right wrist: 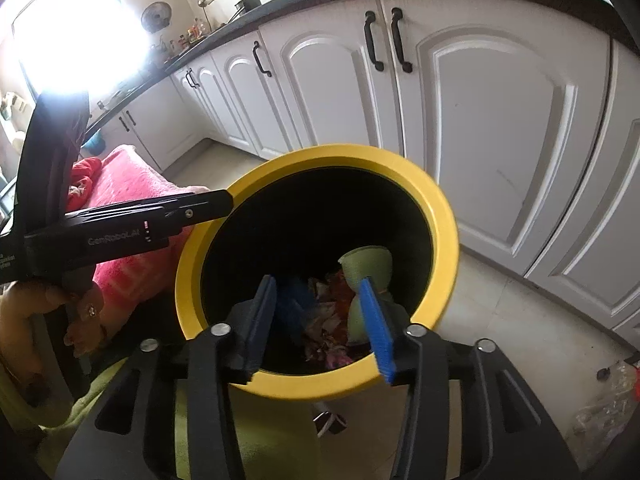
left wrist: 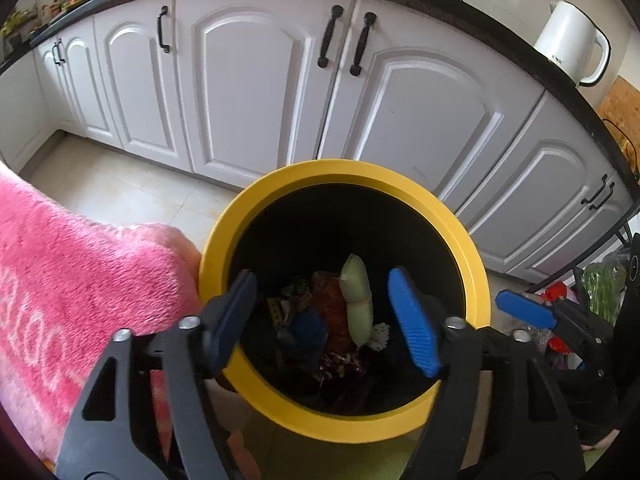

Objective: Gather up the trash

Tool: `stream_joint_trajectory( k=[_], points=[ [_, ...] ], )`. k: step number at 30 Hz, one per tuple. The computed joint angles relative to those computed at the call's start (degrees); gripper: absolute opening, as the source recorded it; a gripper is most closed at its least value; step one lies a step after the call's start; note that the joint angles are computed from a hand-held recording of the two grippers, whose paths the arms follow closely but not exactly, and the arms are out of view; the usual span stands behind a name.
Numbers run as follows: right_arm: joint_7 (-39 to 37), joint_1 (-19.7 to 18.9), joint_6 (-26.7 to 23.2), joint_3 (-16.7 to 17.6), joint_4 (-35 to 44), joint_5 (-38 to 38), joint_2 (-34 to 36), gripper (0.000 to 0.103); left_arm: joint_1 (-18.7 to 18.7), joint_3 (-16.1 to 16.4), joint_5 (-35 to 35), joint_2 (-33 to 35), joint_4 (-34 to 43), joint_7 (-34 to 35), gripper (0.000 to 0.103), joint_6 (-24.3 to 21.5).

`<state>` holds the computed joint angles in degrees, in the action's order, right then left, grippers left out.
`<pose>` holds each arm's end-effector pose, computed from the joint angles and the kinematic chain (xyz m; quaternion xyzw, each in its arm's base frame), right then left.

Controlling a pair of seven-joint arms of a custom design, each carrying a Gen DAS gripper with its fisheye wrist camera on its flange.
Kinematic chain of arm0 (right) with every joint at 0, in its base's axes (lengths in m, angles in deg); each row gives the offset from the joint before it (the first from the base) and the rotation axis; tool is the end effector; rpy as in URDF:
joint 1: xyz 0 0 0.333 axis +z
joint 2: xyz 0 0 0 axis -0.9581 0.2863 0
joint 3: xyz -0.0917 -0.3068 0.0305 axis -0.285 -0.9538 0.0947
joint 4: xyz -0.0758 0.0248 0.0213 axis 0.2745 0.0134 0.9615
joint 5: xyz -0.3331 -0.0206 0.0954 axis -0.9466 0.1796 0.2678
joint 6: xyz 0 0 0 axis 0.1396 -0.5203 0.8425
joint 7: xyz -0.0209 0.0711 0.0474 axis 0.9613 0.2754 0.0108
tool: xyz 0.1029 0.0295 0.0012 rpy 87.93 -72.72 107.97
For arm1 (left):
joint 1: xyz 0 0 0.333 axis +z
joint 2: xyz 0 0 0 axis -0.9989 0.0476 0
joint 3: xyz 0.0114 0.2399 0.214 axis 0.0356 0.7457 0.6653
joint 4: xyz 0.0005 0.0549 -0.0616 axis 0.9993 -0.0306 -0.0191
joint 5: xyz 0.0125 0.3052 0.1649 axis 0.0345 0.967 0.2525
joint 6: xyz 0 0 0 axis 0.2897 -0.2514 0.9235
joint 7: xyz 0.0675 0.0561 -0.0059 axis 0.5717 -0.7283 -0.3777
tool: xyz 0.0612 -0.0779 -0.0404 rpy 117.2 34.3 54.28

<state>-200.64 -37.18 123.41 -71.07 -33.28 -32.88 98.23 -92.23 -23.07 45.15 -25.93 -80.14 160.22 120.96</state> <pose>0.4258 0.3949 0.3985 -0.5655 0.7352 -0.1929 0.3201 0.5894 -0.2399 0.4071 -0.4341 0.8399 -0.3202 0.0603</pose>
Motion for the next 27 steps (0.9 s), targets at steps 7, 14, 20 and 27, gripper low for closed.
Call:
stream_joint_trajectory(
  k=[7,14,20,27],
  points=[
    [0.3,0.8,-4.1,0.4,1.4,-0.8,-0.4,0.074,2.1,-0.1,-3.3,-3.3,-2.8,1.3,0.088,1.5],
    [-1.7,2.7,-10.9,1.5,5.6,-2.2,0.5,0.091,4.0,-0.1,-11.1,-8.7,-8.2,6.9,0.092,5.5],
    [-1.8,5.8,-17.5,2.1,9.9,-7.7,1.3,0.096,5.4,-0.7,-27.9,-14.8,-13.2,20.8,0.092,10.8],
    [-4.5,10.1,-24.7,2.6,15.9,-14.9,4.5,0.097,3.6,2.2,-51.4,-20.7,-15.9,41.3,0.092,14.5]
  ],
)
